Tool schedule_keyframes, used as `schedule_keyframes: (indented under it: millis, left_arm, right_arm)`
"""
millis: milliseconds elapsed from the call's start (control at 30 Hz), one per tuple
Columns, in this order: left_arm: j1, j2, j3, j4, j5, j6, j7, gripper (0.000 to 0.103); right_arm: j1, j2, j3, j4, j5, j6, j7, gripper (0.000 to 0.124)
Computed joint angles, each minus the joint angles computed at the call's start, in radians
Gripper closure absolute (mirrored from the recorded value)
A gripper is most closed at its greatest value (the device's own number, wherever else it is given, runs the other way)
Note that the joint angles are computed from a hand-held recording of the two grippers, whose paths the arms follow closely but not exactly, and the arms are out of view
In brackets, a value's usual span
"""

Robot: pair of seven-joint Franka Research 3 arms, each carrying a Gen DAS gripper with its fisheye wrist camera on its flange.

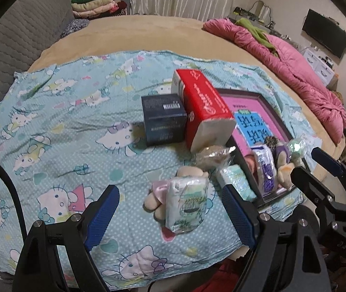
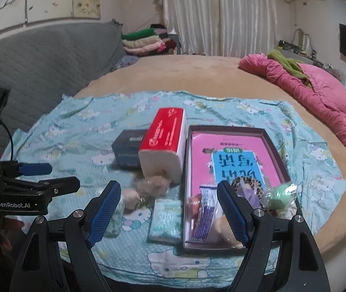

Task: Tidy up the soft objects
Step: 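Move the left gripper to the white Flower wipes pack while the right approaches the clear bag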

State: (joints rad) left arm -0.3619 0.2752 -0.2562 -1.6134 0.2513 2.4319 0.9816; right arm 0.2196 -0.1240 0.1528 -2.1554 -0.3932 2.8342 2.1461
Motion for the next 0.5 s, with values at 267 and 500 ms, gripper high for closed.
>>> schedule_keyframes:
  millis: [267, 500]
  left_arm:
    - [-0.014, 0.049, -0.003, 0.022, 0.001, -0.042, 0.014, 0.018]
    - [-0.025, 0.087, -0.001, 0.047, 0.004, -0.065, 0.017, 0.018]
  right_arm:
    - [0.006, 0.018, -0.005, -0.008, -0.021, -0.019, -0.012, 0.042]
    - [0.022, 0.041, -0.020, -0.001, -0.010, -0.047, -0.035, 0.042]
